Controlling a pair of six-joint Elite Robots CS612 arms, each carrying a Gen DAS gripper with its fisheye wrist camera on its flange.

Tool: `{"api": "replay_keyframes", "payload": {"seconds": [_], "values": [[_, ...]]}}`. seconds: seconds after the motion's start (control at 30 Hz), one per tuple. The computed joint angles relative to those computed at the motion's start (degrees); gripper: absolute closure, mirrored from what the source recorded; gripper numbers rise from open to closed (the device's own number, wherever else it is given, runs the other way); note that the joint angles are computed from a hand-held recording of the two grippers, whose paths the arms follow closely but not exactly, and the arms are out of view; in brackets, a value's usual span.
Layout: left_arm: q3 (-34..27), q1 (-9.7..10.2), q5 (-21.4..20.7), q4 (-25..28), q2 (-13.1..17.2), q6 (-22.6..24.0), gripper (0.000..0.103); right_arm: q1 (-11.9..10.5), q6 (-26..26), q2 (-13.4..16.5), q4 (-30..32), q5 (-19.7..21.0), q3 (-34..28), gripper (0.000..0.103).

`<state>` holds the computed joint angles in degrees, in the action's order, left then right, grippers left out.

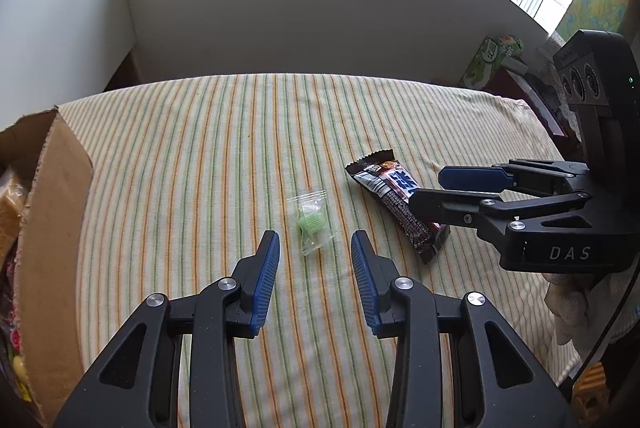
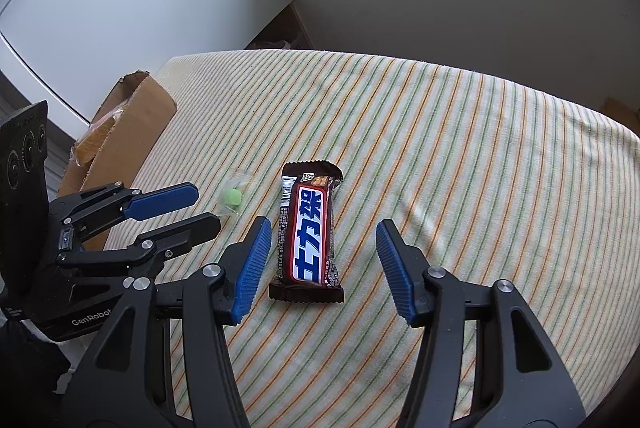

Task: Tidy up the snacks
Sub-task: 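Move the right tool to the Snickers bar and close on it, then lift the Snickers bar with the right tool and carry it over the box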

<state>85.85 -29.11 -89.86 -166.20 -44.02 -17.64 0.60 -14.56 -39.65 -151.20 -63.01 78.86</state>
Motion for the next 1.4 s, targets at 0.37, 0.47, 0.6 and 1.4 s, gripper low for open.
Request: {"api": "replay_keyframes", "payload": {"seconds": [0.37,0.47,0.6,1.4], "values": [[-2.01,-0.01,1.11,2.22,1.5,1.33,0.067,0.78,-1.73,1.17,0.48,-1.58,-1.46,0.046],[-1.96,-0.02,1.38,2.06,1.47,1.74,0.068,1.27,-2.48,1.2,0.45,-3.03,-1.62,0.046],[-2.0,0.02,1.94,1.76,1.58,1.92,0.074,2.06,-4.41,0.97,-0.12,-5.98,-1.23,0.052],[-3.41,-0.8,6.38,1.53,2.33,4.19,0.05,2.61,-7.16,0.18,-1.84,-9.09,0.12,0.072]]}}
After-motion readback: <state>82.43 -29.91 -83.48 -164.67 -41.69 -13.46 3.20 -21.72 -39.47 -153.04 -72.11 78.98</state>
